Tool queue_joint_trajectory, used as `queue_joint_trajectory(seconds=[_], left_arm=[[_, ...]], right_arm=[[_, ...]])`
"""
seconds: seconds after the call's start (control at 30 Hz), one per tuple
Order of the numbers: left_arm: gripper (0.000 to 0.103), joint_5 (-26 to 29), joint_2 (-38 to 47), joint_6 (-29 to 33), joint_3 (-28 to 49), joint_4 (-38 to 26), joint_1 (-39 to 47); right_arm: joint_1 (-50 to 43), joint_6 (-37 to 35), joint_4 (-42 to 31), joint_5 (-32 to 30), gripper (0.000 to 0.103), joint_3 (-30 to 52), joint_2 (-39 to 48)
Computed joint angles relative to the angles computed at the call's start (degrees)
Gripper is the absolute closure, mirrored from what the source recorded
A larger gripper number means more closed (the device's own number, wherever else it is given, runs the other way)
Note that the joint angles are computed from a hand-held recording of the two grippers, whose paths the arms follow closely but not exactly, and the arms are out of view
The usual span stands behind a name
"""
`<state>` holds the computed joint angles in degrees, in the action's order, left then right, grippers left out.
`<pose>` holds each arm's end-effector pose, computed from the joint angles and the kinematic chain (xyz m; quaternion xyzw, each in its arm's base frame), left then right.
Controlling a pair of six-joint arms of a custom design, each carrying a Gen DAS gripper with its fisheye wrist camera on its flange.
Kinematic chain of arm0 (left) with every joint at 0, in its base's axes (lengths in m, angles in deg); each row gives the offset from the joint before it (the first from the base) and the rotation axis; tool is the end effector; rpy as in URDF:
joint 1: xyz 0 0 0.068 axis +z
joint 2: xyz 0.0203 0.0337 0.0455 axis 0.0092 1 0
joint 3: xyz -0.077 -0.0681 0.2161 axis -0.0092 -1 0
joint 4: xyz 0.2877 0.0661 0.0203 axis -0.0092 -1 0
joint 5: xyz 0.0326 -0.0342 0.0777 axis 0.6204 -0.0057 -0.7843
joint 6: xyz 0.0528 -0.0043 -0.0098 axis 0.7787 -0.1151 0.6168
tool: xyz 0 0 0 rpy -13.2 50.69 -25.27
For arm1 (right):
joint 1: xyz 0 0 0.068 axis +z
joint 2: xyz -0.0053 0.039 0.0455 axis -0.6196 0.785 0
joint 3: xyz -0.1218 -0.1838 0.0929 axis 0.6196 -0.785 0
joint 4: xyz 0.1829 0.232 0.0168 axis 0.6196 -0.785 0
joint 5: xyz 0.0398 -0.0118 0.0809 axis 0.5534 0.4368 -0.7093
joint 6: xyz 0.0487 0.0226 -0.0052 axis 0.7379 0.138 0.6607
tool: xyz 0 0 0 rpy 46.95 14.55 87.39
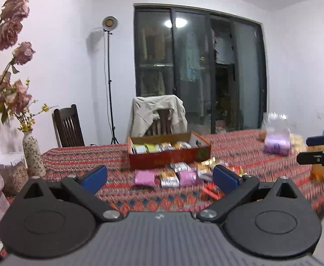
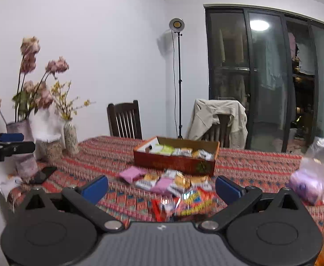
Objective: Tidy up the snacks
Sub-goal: 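Withdraw both tools from the box back toward the snack pile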
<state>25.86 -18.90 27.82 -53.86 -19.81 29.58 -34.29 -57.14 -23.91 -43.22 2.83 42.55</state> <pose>0.2055 0.0925 0.1159 0.0518 0.7856 -0.0034 0.6166 0.2598 0.0319 0.1185 -0.1828 0.7843 0.1517 0.5731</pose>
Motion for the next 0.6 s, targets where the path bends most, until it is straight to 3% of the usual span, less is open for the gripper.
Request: queue_joint_trajectory(seconds=[0.1, 0.23, 0.4, 0.47, 0.6], left_arm=[[0.0, 2.0, 4.6, -1.3, -3.1, 4.5, 1.7], [0.0, 0.1, 17.8, -3.8, -3.2, 15.3, 2.4], [0.0, -1.5, 31.7, -4.5, 0.5, 21.6, 3.5], [0.0, -2.0, 36.1, -4.5, 1.7, 23.9, 3.5], [0.0, -4.5, 42.0, -4.6, 3.2, 27.3, 2.3]], right_arm=[[1.6, -0.1, 7.9, 1.1, 0.0, -5.9, 2.9], [5.1, 1.4, 25.2, 5.4, 0.0, -8.0, 19.4], [11.1, 2.1, 43.7, 15.7, 0.0, -5.6, 40.9], [11.8, 2.4, 48.0, 16.8, 0.0, -4.2, 46.8], [12.6, 4.0, 49.7, 18.4, 0.0, -1.9, 52.0]])
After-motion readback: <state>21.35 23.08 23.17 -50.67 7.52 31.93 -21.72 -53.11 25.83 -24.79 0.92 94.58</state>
